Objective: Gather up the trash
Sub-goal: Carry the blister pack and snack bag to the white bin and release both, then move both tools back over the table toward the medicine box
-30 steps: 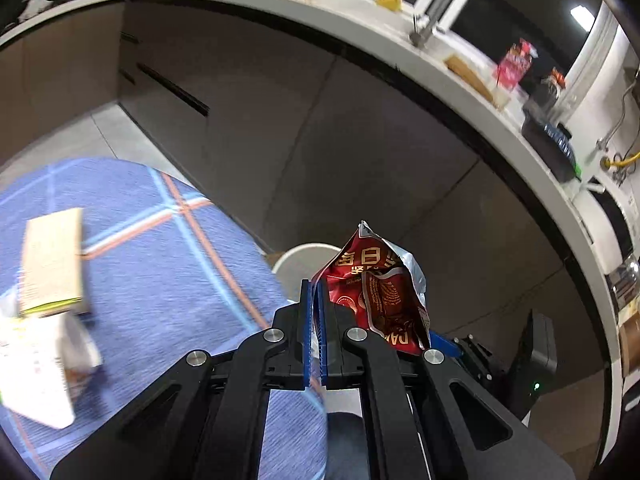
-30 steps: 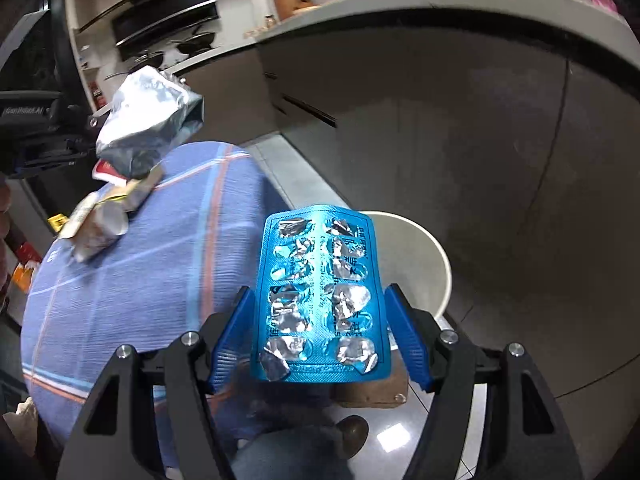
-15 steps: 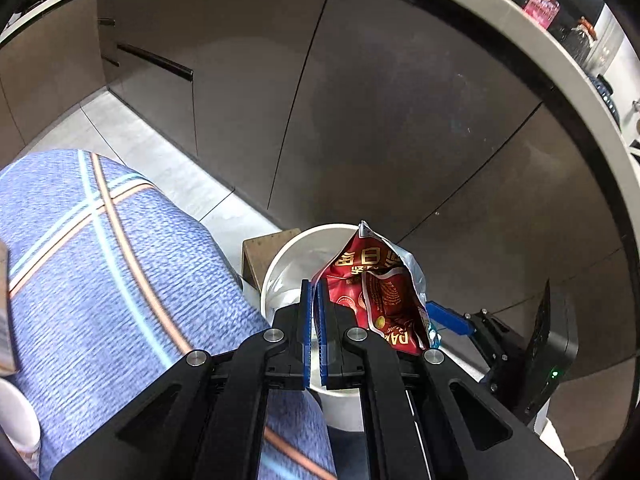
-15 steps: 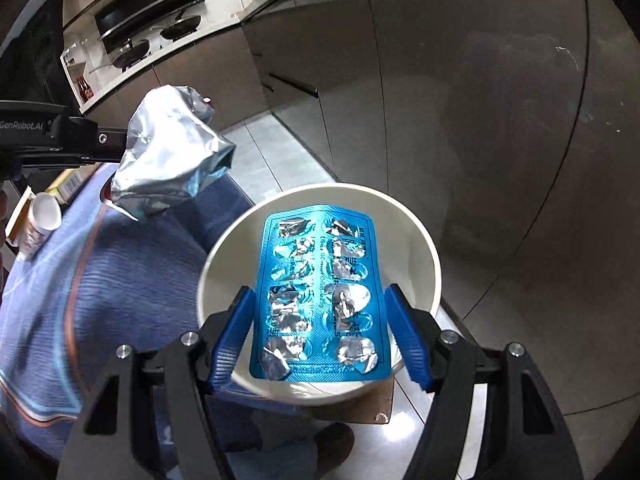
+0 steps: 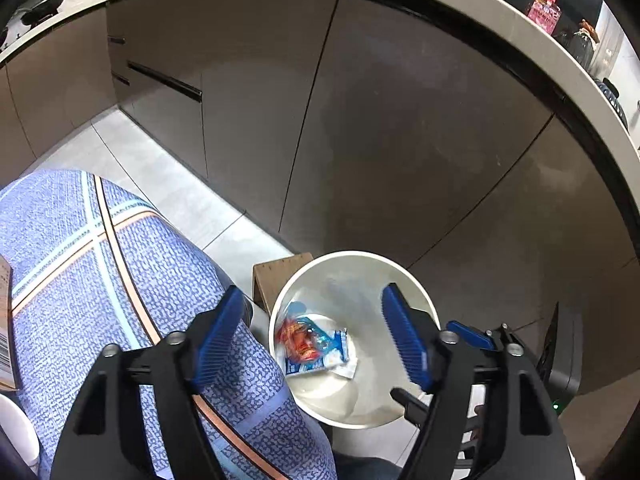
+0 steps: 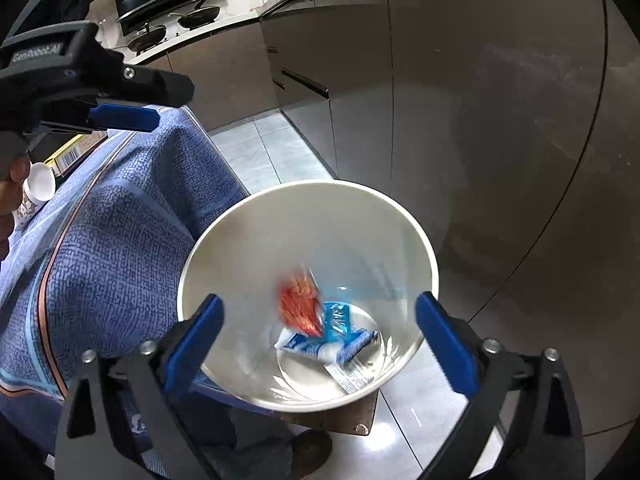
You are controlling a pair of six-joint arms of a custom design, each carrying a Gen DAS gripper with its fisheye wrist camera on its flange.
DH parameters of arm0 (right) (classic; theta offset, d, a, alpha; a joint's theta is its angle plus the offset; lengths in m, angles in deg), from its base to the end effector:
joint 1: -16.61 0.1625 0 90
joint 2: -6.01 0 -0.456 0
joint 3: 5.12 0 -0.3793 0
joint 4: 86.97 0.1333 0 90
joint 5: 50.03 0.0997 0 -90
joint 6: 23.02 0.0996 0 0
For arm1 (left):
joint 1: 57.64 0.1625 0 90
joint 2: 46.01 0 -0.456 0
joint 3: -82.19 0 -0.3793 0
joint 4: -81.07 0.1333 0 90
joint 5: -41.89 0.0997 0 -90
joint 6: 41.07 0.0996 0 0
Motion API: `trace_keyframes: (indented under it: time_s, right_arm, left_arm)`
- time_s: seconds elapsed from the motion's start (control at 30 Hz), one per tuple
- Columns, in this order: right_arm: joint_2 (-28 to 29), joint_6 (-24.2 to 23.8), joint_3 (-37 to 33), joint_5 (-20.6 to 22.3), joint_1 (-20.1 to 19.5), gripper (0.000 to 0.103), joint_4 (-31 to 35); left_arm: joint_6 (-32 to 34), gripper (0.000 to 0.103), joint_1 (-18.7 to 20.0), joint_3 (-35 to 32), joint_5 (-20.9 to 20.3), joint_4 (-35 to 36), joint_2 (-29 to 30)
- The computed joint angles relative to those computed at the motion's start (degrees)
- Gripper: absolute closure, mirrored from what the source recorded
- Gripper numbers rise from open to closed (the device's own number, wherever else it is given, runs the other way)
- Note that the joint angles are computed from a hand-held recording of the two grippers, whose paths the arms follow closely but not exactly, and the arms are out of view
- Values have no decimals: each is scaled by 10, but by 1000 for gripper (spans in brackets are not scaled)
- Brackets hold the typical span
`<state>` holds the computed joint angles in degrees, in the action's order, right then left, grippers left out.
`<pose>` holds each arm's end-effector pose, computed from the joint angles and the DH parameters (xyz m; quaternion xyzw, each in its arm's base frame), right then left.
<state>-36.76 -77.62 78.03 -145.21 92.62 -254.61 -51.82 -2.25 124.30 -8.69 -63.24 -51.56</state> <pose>-0.0639 -0.7705 0.2078 0.3150 -0.8928 0.2395 0.2152 -0.3363 -0.8334 -0.0622 0.1414 0.9208 -0.2625 0.2515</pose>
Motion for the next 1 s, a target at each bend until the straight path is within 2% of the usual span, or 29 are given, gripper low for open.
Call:
trace_keyframes:
  time_s: [0.1,0.17,0.33,0.53,0.73,1.0]
  right_arm:
    - [-3,8,2,2,1,3,0]
    - [-6,8,6,1,0,3,0]
    - [-14,9,7,-4,5,3,16]
    - [-36,19,25,-4,14,3,12]
    - [-64,13,60,5,30,3,-17]
    - [-115,5,126,25,59,3,-42]
  left_arm:
    - [4,12,-4,25,21,-33,-10]
    - [3,9,-6,41,31,-51,-18]
    - [-16,8,-10,88,41,-66,-47]
    - [-8,8,-23,158,73,-113,-85]
    - [-23,8,-45,250,97,-171,-135]
    - [-67,8,-81,410,140,-264,-216]
